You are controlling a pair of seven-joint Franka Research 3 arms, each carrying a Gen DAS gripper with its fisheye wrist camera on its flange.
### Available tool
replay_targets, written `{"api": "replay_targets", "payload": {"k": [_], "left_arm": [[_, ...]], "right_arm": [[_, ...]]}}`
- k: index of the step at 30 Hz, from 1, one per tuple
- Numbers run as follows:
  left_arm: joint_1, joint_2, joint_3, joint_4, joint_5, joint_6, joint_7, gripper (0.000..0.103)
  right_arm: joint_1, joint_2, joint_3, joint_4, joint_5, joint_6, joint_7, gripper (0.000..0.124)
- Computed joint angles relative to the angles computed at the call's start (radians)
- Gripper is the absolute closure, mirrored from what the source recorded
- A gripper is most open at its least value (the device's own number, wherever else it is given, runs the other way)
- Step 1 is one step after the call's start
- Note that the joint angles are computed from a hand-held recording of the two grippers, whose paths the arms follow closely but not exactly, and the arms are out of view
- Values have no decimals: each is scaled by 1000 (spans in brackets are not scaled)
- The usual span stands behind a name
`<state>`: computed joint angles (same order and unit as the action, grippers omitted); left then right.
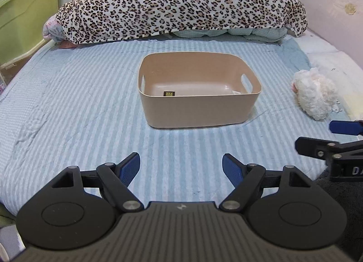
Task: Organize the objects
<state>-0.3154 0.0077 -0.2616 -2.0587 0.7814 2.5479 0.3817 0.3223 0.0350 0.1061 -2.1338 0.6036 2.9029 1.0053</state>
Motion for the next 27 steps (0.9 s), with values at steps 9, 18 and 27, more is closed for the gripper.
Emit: {"api": "replay_targets", "payload": {"k": [9, 18, 27], "left_arm": [[-2, -27, -9, -34, -21, 24, -15, 23], [-11, -48, -25, -40, 22, -7, -45, 22], [-13, -62, -36, -39, 46, -18, -61, 14]], "right_arm": [[9, -30, -2, -28, 21, -1, -24, 26], [16, -53, -9, -47, 47, -23, -54, 26], [24, -66, -14, -51, 79, -28, -87, 26]]}}
